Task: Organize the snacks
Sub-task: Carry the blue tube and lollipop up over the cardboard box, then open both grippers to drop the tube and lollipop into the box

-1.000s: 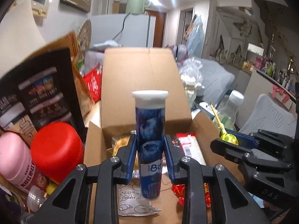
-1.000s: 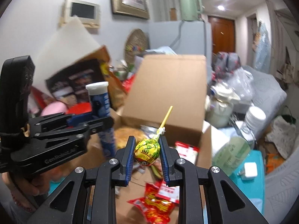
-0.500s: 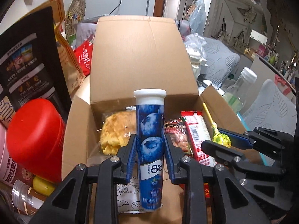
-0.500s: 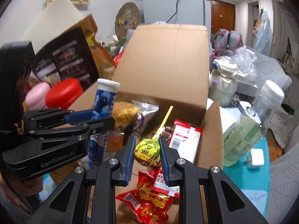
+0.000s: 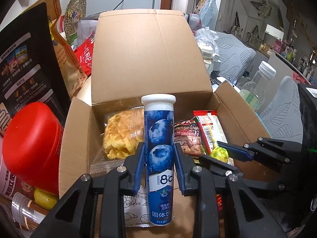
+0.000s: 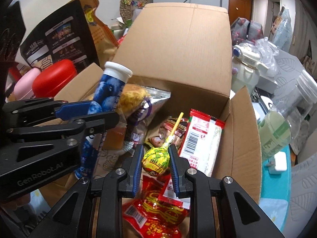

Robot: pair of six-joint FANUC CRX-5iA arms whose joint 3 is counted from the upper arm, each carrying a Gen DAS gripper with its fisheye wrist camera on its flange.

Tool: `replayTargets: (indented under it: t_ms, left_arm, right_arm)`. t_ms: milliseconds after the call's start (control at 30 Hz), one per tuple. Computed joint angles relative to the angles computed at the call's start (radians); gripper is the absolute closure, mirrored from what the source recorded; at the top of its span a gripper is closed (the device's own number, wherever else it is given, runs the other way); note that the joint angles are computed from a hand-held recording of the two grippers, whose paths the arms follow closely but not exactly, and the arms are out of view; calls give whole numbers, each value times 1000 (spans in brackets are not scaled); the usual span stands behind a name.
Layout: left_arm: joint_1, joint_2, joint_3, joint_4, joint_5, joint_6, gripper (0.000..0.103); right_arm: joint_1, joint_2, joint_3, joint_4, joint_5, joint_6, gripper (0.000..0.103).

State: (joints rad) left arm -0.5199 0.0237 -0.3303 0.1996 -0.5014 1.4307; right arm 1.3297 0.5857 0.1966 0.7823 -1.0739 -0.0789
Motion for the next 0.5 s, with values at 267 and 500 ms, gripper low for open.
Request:
replayTargets:
  t_ms: [267, 500]
  left_arm:
    - [-35, 26, 90, -167, -93, 144, 74]
    - [-65, 24, 143, -292, -152, 281, 74]
  right_arm:
    - [5, 0, 8, 3, -55, -12, 63]
    - [19, -19, -7, 32, -89, -34, 62]
